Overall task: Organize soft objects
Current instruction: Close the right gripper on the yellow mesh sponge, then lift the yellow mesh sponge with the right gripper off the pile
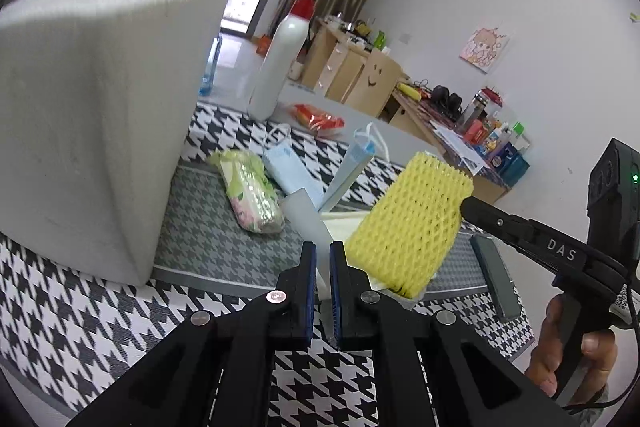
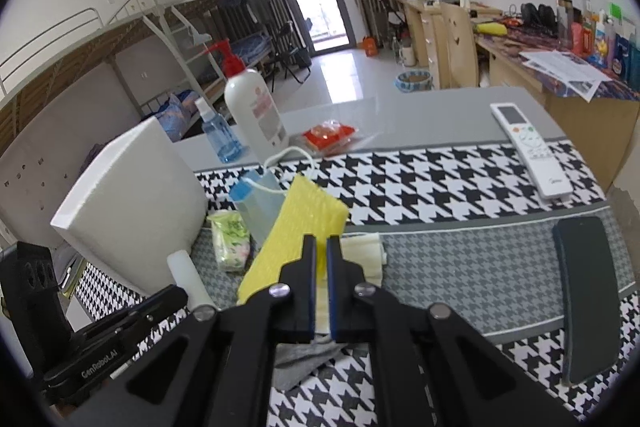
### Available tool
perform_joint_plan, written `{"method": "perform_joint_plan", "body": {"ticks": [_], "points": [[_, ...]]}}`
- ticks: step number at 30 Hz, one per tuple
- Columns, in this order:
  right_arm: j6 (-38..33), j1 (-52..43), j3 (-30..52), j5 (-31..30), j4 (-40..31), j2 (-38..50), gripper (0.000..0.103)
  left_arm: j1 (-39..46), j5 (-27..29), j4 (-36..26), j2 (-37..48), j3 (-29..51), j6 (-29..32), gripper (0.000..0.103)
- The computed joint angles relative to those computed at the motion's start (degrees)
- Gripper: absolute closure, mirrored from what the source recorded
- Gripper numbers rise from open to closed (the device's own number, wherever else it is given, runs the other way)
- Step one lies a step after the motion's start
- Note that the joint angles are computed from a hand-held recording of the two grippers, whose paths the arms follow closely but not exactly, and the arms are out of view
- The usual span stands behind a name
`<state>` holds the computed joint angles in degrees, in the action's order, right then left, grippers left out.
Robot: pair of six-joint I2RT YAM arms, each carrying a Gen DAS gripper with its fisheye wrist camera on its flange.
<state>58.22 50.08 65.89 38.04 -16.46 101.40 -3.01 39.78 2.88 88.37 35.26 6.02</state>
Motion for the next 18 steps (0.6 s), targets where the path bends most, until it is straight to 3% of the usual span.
{"method": "perform_joint_plan", "body": {"ticks": [13,18], "points": [[2.8,4.6,1.8,5.5,-5.3,-1.1,0.097,-1.2,-4.9,2.5,-6.2,-3.2,6.6,0.101],[4.1,5.2,0.9,5.8,-4.8,-1.1,0.097,-1.9,-8.2,-1.2,-3.6,-1.9,9.3,0.1]]}}
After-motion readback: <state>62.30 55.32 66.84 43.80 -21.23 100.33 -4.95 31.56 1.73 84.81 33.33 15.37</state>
